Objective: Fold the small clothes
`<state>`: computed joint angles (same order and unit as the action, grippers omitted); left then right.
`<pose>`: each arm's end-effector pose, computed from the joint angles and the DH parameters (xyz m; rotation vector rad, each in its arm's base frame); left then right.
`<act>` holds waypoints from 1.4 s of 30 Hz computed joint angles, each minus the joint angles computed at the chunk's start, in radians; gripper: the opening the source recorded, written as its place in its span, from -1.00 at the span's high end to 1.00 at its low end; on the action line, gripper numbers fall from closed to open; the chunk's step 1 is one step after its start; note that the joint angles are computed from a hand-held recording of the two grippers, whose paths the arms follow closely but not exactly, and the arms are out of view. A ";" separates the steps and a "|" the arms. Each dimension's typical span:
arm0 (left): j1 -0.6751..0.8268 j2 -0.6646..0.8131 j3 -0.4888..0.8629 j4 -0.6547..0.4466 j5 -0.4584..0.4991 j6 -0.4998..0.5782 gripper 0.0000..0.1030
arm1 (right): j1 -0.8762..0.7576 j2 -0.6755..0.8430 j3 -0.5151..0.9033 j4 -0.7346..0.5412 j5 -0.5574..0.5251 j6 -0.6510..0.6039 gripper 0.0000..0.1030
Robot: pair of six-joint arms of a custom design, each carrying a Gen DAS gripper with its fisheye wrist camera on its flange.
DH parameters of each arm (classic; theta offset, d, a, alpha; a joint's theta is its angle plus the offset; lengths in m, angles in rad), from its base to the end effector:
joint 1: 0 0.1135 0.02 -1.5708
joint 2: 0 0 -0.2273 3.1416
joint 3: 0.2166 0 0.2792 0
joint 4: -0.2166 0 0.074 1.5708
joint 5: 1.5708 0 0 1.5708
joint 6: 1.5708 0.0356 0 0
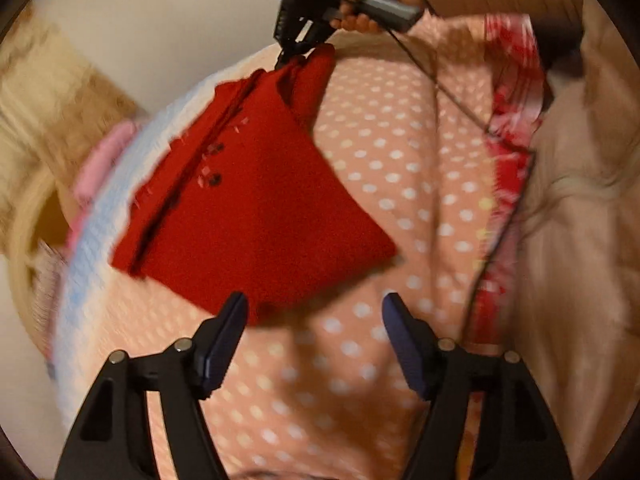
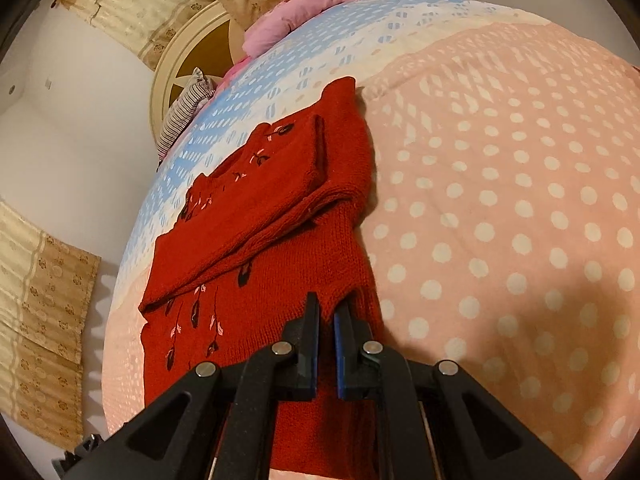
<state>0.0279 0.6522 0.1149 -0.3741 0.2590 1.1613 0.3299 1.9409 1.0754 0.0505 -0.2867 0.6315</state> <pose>0.1709 -0.0044 0.0778 1.4066 2.0073 0.2052 0.3741 0.1387 0.0780 0.2329 2.4819 0.7753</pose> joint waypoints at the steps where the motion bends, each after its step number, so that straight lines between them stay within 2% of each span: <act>1: -0.039 0.063 -0.008 0.112 -0.046 -0.021 -0.41 | 0.003 -0.003 0.001 -0.004 0.004 -0.004 0.89; 3: -0.078 0.211 0.024 0.256 -0.087 -0.062 -0.41 | -0.001 -0.011 -0.008 0.002 -0.005 -0.011 0.88; 4: -0.082 0.312 0.055 0.338 -0.083 -0.088 -0.41 | -0.002 -0.024 -0.020 0.007 -0.010 -0.010 0.88; 5: -0.079 0.372 0.079 0.374 -0.073 -0.107 -0.40 | -0.006 -0.039 -0.033 0.012 -0.019 -0.008 0.88; 6: -0.064 0.429 0.122 0.364 -0.044 -0.129 -0.40 | -0.009 -0.057 -0.049 0.018 -0.027 -0.003 0.88; 7: -0.039 0.486 0.180 0.322 0.001 -0.155 -0.29 | -0.015 -0.083 -0.074 0.033 -0.038 0.005 0.87; 8: -0.009 0.546 0.250 0.267 0.065 -0.197 0.03 | -0.024 -0.117 -0.107 0.055 -0.051 0.014 0.87; 10: 0.084 0.699 0.431 0.131 0.231 -0.303 0.37 | -0.034 -0.185 -0.168 0.086 -0.062 0.020 0.86; 13: 0.200 0.915 0.638 0.071 0.405 -0.512 0.37 | -0.038 -0.289 -0.253 0.099 -0.037 0.005 0.86; 15: 0.256 1.068 0.764 0.059 0.482 -0.648 0.37 | -0.034 -0.327 -0.288 0.105 -0.017 0.000 0.86; 17: 0.297 1.215 0.885 -0.005 0.560 -0.719 0.43 | -0.026 -0.348 -0.314 0.110 0.004 0.000 0.86; 20: 0.304 1.335 0.968 -0.037 0.587 -0.792 0.43 | -0.033 -0.335 -0.343 0.163 -0.019 0.033 0.86; 22: 0.304 1.306 0.929 -0.006 0.600 -0.802 0.37 | -0.045 -0.306 -0.339 0.183 -0.043 0.057 0.85; 24: 0.307 1.274 0.904 -0.007 0.601 -0.779 0.17 | -0.056 -0.284 -0.330 0.190 -0.057 0.076 0.85; 26: 0.292 1.240 0.878 0.006 0.596 -0.775 -0.22 | -0.078 -0.274 -0.342 0.242 -0.108 0.108 0.84; 28: 0.273 1.222 0.875 0.027 0.579 -0.789 -0.41 | -0.101 -0.276 -0.367 0.319 -0.155 0.143 0.74; 30: 0.257 1.242 0.902 0.066 0.556 -0.813 -0.42 | -0.113 -0.303 -0.398 0.376 -0.146 0.170 0.04; 31: 0.257 1.262 0.920 0.075 0.558 -0.823 -0.42 | -0.118 -0.321 -0.412 0.394 -0.133 0.178 -0.08; 33: 0.251 1.309 0.963 0.072 0.595 -0.854 -0.35 | -0.133 -0.369 -0.453 0.433 -0.096 0.190 -0.12; 34: 0.247 1.325 0.976 0.073 0.611 -0.863 -0.11 | -0.139 -0.390 -0.457 0.411 -0.082 0.182 -0.12; 35: 0.241 1.334 0.982 0.078 0.609 -0.863 0.30 | -0.139 -0.403 -0.458 0.392 -0.072 0.167 -0.12; 37: 0.223 1.337 0.978 0.101 0.578 -0.878 0.76 | -0.124 -0.436 -0.451 0.308 -0.039 0.083 -0.12; 42: 0.274 1.309 0.937 0.178 0.603 -0.958 0.78 | -0.039 -0.437 -0.378 0.097 0.062 -0.180 -0.12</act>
<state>0.3020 1.9611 1.0517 -0.1963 0.8623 0.2036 0.2911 1.5039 0.6969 0.1478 -0.2249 0.4511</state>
